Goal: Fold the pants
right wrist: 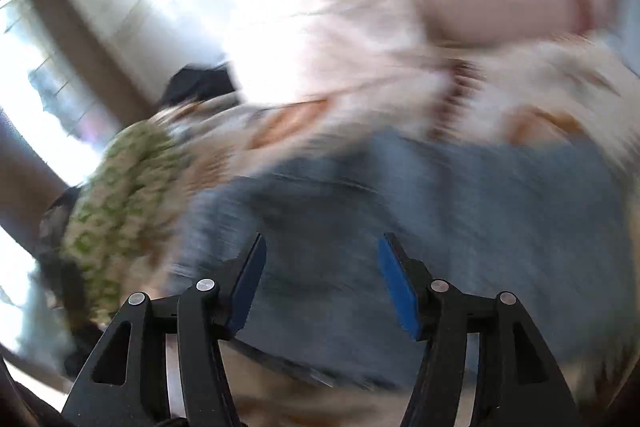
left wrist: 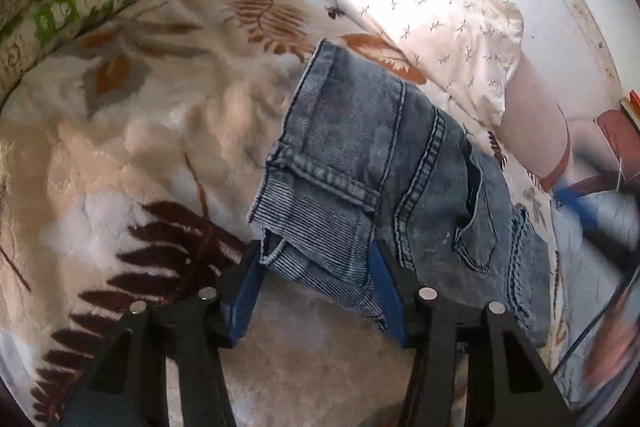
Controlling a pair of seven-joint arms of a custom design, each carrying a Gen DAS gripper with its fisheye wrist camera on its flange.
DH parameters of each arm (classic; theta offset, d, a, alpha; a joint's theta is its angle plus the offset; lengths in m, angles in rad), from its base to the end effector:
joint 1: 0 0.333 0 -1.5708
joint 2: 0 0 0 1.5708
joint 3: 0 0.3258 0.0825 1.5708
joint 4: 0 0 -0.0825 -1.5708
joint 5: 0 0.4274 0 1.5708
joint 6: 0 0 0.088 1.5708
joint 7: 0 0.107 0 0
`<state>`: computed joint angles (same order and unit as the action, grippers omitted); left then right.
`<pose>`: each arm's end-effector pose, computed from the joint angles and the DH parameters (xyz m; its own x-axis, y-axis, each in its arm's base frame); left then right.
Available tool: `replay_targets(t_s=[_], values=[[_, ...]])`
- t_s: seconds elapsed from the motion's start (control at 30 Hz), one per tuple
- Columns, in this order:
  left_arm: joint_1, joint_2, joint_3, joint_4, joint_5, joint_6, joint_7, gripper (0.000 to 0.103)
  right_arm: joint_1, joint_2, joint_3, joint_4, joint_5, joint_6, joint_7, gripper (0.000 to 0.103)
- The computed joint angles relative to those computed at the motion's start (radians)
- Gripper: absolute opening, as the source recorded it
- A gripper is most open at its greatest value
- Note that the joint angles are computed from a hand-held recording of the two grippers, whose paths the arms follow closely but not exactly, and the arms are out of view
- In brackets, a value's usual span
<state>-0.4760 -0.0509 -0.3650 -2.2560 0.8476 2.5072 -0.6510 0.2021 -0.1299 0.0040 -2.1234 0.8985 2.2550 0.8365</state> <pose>0.3776 -0.4318 0.3957 0.5366 -0.7298 0.4235 -0.5749 -0.6836 -0.4496 0.5635 0.1397 0.4954 0.4987 -0.7068 -0.5017 -0.8310 -0.2253 -0.5086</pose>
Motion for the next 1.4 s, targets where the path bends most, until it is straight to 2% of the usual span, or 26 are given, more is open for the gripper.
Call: replay_targets(t_s=[0.07, 0.1, 0.17, 0.27, 0.37, 0.47, 0.63, 0.7, 0.73, 0.77, 0.83, 0.93, 1.13, 1.27, 1.4], values=[[0.010, -0.006, 0.006, -0.016, 0.055, 0.058, -0.065, 0.041, 0.032, 0.115, 0.027, 0.170, -0.074, -0.129, 0.043, 0.066], [0.019, -0.014, 0.011, -0.032, 0.081, 0.097, -0.112, 0.039, 0.035, 0.163, 0.041, 0.245, -0.123, -0.191, 0.070, 0.066], [0.034, -0.032, 0.013, -0.060, 0.125, 0.144, -0.196, 0.031, 0.069, 0.236, 0.075, 0.348, -0.215, -0.219, 0.084, 0.066], [0.058, -0.051, 0.012, -0.090, 0.196, 0.201, -0.300, 0.025, 0.119, 0.332, 0.107, 0.460, -0.318, -0.283, 0.098, 0.066], [0.069, -0.047, 0.010, -0.089, 0.214, 0.219, -0.303, 0.023, 0.171, 0.404, 0.119, 0.517, -0.411, -0.267, 0.116, 0.066], [0.071, -0.041, 0.007, -0.072, 0.222, 0.199, -0.277, 0.022, 0.199, 0.456, 0.121, 0.553, -0.458, -0.262, 0.126, 0.066], [0.064, -0.032, 0.005, -0.057, 0.213, 0.174, -0.257, 0.021, 0.256, 0.507, 0.105, 0.566, -0.586, -0.205, 0.170, 0.066], [0.062, -0.031, 0.004, -0.057, 0.221, 0.174, -0.271, 0.021, 0.267, 0.517, 0.097, 0.558, -0.623, -0.190, 0.188, 0.055], [0.062, -0.032, 0.005, -0.060, 0.225, 0.177, -0.279, 0.021, 0.273, 0.522, 0.090, 0.555, -0.650, -0.189, 0.202, 0.033], [0.063, -0.033, 0.005, -0.062, 0.237, 0.183, -0.298, 0.021, 0.279, 0.518, 0.082, 0.541, -0.675, -0.174, 0.221, 0.023], [0.064, -0.041, 0.005, -0.070, 0.257, 0.190, -0.324, 0.021, 0.262, 0.495, 0.090, 0.509, -0.651, -0.152, 0.204, 0.014], [0.071, -0.057, 0.003, -0.077, 0.292, 0.185, -0.338, 0.020, 0.240, 0.434, 0.096, 0.442, -0.615, -0.093, 0.180, 0.011], [0.051, -0.071, -0.031, -0.034, 0.356, 0.088, -0.278, 0.020, 0.171, 0.292, 0.100, 0.321, -0.469, -0.033, 0.104, 0.010], [0.023, -0.047, -0.052, 0.029, 0.448, 0.016, -0.225, 0.020, 0.128, 0.193, 0.087, 0.247, -0.363, -0.010, 0.044, 0.010], [-0.014, 0.001, -0.060, 0.120, 0.566, -0.023, -0.168, 0.018, 0.081, 0.108, 0.055, 0.185, -0.237, 0.010, -0.027, 0.010]])
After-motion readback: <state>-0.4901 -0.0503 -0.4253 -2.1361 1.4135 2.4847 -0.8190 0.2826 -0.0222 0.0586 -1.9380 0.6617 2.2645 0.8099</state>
